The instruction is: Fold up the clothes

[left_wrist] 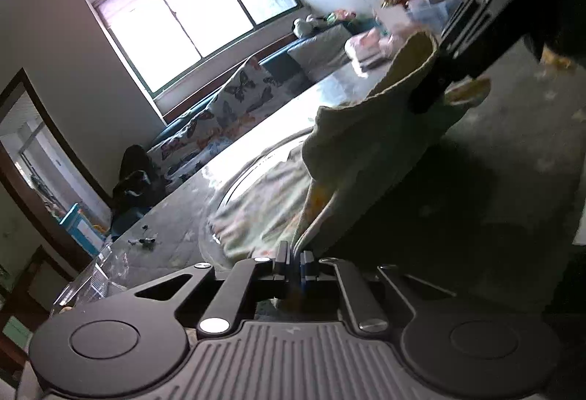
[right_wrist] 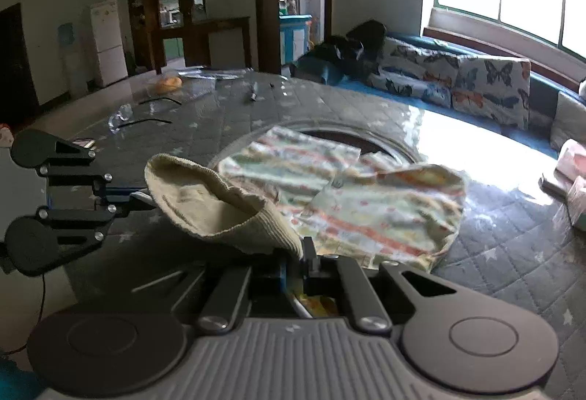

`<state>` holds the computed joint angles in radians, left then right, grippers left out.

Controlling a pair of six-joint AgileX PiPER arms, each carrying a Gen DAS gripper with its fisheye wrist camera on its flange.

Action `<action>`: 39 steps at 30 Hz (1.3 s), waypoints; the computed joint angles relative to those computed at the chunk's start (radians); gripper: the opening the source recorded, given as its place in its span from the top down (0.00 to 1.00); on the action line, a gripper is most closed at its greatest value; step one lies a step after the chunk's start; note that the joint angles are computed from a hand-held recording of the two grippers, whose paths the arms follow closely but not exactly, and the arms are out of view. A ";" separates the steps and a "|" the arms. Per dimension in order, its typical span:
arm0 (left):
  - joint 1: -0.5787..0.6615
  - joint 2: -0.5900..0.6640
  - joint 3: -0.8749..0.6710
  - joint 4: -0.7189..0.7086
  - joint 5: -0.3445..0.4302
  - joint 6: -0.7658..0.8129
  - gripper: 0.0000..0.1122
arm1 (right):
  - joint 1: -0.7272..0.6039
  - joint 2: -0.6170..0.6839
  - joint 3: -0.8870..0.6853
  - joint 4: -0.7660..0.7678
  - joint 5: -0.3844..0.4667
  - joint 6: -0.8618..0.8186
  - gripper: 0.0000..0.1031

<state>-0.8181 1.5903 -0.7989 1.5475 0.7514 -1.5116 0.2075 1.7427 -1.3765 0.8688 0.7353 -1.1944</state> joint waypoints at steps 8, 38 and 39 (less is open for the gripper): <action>-0.135 -0.198 0.049 -0.252 0.011 0.152 0.95 | -0.089 -0.190 0.140 0.000 0.175 -0.088 0.94; 0.567 0.271 -0.556 -1.131 -0.251 0.902 0.90 | 0.132 0.653 -0.990 -0.467 0.152 0.606 0.80; 0.570 0.270 -0.551 -1.128 -0.253 0.893 0.88 | 0.123 0.636 -0.949 -0.456 0.119 0.605 0.79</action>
<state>-0.2481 1.8599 -1.3496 0.4199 0.4981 -0.6188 0.3300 2.3785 -2.3258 0.4126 0.8542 -0.5891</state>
